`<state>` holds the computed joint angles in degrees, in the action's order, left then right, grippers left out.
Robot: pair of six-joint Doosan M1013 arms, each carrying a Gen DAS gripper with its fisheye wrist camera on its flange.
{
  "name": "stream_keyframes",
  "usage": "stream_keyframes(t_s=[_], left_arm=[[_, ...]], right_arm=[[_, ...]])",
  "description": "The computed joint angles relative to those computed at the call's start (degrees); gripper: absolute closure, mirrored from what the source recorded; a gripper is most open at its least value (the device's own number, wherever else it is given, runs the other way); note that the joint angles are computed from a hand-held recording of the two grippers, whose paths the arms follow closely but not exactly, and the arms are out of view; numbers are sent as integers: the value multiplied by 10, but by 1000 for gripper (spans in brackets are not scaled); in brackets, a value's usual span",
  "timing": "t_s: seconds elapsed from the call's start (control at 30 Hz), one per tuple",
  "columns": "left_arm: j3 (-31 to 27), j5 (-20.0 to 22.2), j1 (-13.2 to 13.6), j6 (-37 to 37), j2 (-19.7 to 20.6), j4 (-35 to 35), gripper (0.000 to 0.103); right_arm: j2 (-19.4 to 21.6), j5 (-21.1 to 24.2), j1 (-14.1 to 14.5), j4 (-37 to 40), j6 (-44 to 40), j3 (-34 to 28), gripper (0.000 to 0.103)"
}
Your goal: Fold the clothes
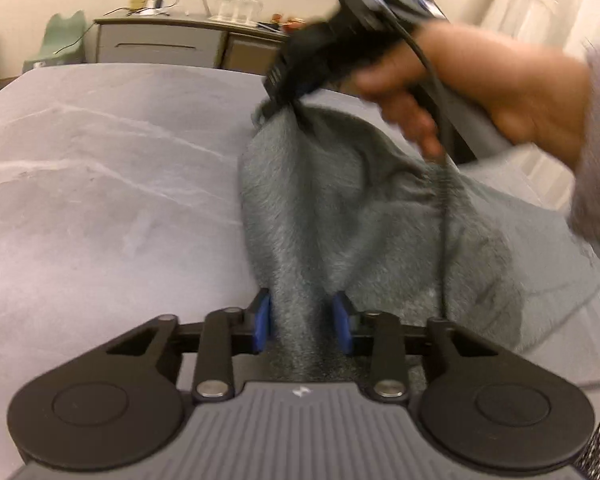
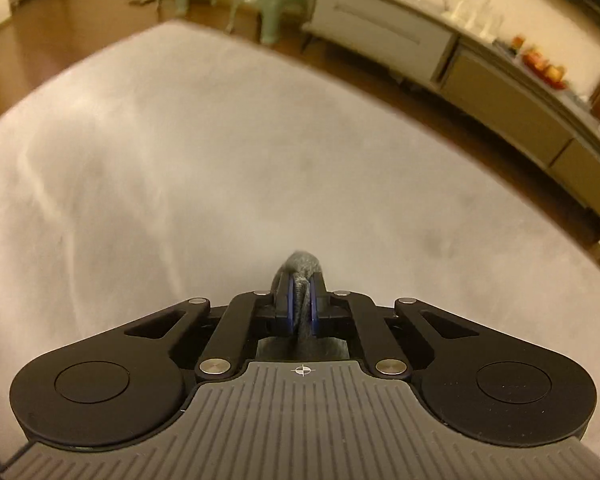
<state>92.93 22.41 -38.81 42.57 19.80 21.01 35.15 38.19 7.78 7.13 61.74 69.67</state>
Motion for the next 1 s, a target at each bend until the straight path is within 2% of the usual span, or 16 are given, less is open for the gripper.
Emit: stream_keyframes(t_s=[0.07, 0.13, 0.17, 0.23, 0.33, 0.37, 0.4, 0.5, 0.57, 0.63, 0.67, 0.73, 0.77, 0.83, 0.9, 1.0], left_arm=[[-1, 3, -1, -1, -1, 7, 74], [3, -1, 1, 8, -3, -4, 74], [4, -1, 2, 11, -3, -8, 74], [4, -2, 4, 16, -2, -16, 73], [5, -10, 9, 21, -3, -36, 71], [6, -13, 11, 22, -4, -44, 71], [5, -10, 10, 17, -3, -33, 66], [-2, 11, 1, -1, 0, 17, 64], [-3, 18, -4, -17, -1, 46, 62], [3, 14, -5, -48, -10, 74, 63], [5, 6, -1, -71, -14, 85, 59], [6, -14, 10, -118, -24, 102, 41], [-3, -10, 16, -107, -20, 81, 33], [-33, 14, 31, -32, -4, -5, 33], [-55, 32, 44, 67, 17, -123, 37], [-75, 49, 47, 154, 44, -225, 49]], right_arm=[[3, -7, 0, -7, 8, -5, 100], [0, -43, 2, -17, 22, 5, 103], [-1, -56, 0, -1, 21, 6, 103], [-5, -60, -14, 107, -42, 4, 103], [-41, -82, -34, 221, -104, 50, 78], [-58, -89, -41, 249, -121, 71, 61], [-73, -95, -48, 279, -139, 91, 52], [-133, -119, -74, 355, -239, 183, 51], [-154, -115, -89, 319, -247, 229, 51], [-163, -118, -98, 215, -193, 261, 51], [-162, -133, -104, 178, -170, 274, 50], [-165, -142, -113, 193, -158, 277, 43], [-167, -143, -114, 217, -170, 275, 43], [-167, -153, -103, 270, -234, 256, 37], [-160, -156, -88, 321, -297, 229, 13], [-117, -92, -58, 279, -260, 145, 4]])
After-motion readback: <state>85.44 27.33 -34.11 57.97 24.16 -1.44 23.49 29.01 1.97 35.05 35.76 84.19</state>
